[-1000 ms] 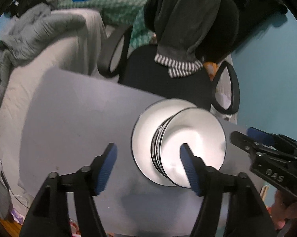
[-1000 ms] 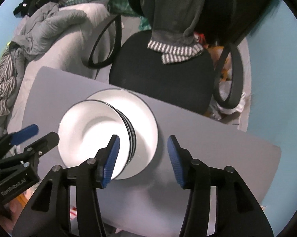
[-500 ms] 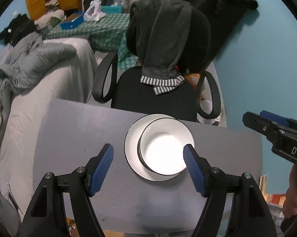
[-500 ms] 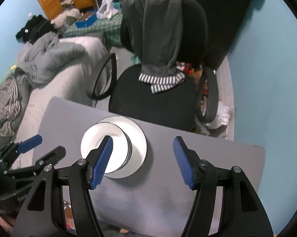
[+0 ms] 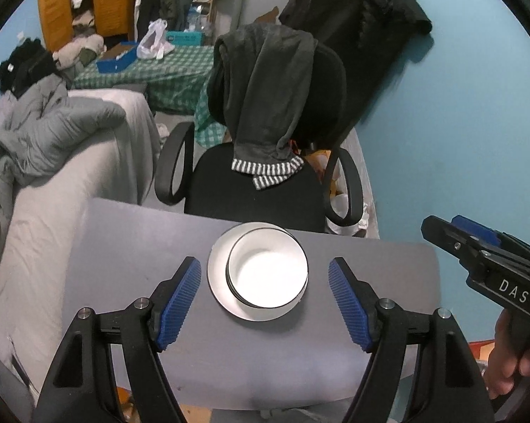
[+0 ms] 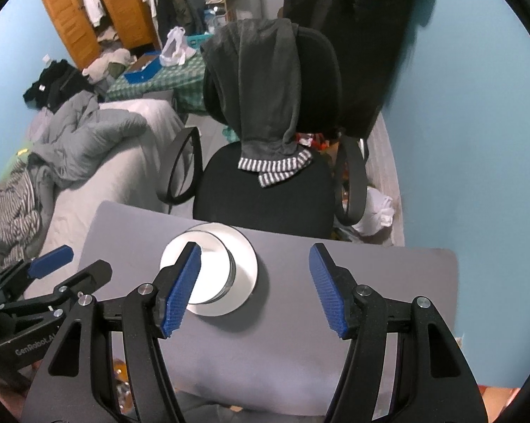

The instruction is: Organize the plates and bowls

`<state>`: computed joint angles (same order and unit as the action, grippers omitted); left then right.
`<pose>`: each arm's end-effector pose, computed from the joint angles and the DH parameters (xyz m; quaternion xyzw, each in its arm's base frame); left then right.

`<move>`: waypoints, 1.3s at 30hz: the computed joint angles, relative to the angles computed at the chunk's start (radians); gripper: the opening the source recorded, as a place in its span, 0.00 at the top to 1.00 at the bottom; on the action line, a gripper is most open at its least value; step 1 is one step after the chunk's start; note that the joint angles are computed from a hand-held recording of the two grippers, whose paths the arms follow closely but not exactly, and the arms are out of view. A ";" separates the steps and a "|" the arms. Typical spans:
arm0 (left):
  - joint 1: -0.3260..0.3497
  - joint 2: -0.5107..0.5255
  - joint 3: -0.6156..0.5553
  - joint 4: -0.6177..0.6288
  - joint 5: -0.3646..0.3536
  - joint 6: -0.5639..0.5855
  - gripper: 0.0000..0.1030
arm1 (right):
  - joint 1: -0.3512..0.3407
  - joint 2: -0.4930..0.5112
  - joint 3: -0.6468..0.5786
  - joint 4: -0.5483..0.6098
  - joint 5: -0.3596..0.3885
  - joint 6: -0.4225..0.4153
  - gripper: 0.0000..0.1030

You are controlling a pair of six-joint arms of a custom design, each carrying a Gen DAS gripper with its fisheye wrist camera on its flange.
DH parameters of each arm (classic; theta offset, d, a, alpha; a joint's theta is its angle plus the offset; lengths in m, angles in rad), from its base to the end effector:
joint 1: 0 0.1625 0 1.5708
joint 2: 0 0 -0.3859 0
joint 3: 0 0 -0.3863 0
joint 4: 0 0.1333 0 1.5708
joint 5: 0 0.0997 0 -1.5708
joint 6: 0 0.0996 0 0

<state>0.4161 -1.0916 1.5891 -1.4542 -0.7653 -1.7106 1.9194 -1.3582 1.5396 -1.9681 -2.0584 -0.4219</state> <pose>-0.4285 -0.4136 0.2067 -0.1267 0.8758 -0.3318 0.3269 0.2787 -0.5133 0.4054 0.3385 -0.9038 0.0957 0.2437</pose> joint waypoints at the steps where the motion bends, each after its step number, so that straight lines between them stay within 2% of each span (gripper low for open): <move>1: -0.002 0.003 -0.010 0.018 0.000 0.001 0.22 | 0.002 -0.002 0.001 0.001 0.001 0.002 0.39; 5: -0.016 0.011 -0.043 0.082 0.008 -0.001 0.21 | 0.010 -0.013 0.010 -0.014 -0.007 0.005 0.39; 11: -0.027 0.001 -0.046 0.074 -0.007 -0.020 0.21 | 0.006 -0.015 0.007 -0.027 -0.004 0.010 0.39; 16: -0.034 -0.004 -0.046 0.081 -0.015 -0.042 0.21 | 0.005 -0.024 0.017 -0.053 -0.031 0.000 0.39; 27: -0.039 0.045 -0.117 0.197 0.002 -0.094 0.21 | 0.002 -0.037 0.019 -0.062 -0.047 -0.020 0.39; 39: -0.042 0.046 -0.120 0.177 -0.017 -0.093 0.21 | -0.001 -0.047 0.020 -0.043 -0.042 -0.025 0.39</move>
<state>0.3746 -1.0452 1.4687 -1.2777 -0.7827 -1.8033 1.9183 -1.4052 1.5600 -2.0112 -2.1008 -0.4470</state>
